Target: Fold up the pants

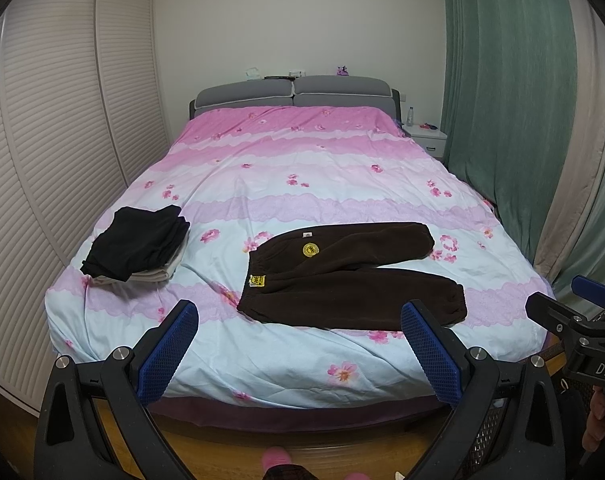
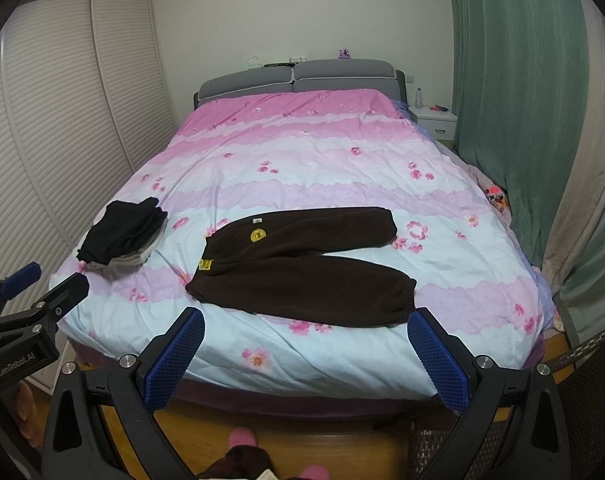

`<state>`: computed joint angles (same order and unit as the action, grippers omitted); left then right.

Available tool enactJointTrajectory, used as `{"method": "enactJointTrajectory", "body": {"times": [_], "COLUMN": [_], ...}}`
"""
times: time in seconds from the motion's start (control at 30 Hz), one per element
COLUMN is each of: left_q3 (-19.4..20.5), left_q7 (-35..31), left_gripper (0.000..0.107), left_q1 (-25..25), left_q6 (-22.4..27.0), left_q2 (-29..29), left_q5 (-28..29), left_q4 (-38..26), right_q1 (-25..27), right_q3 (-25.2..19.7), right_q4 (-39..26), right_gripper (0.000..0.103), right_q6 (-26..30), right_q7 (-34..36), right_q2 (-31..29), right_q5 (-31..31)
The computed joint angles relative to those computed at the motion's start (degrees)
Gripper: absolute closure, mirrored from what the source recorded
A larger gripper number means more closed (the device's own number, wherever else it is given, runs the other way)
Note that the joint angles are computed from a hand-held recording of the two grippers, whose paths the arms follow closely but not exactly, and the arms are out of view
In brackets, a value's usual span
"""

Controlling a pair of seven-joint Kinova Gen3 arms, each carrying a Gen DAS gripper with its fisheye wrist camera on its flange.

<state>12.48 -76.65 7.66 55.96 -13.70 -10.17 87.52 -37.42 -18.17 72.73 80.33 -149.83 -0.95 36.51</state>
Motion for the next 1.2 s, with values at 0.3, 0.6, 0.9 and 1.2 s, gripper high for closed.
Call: {"method": "enactJointTrajectory", "body": {"times": [0.3, 0.6, 0.9, 1.2], "left_q3": [-0.42, -0.86, -3.82, -8.95], "left_q7": [-0.46, 0.02, -2.29, -15.84], "left_gripper": [0.004, 0.004, 0.004, 0.005], "left_q1": [-0.23, -0.30, -0.62, -5.13], "left_q6": [0.01, 0.75, -1.05, 0.65], "left_q2": [-0.23, 1.85, 9.92, 27.12], "left_q5": [0.45, 0.12, -0.84, 14.36], "left_q4": [0.39, -0.23, -0.37, -9.26], "right_q1": [0.06, 0.97, 3.45, 7.13], "right_q3": [0.00, 1.11, 4.96, 10.46], "right_q4": [0.95, 1.07, 3.48, 2.58], "right_gripper": [0.000, 0.000, 0.000, 0.000], "right_q6": [-0.44, -2.06, -8.57, -13.99], "right_q7": [-0.21, 1.63, 3.46, 5.15], "right_q2": [-0.16, 0.89, 4.34, 13.54], "right_q5": [-0.49, -2.60, -9.14, -16.99]}}
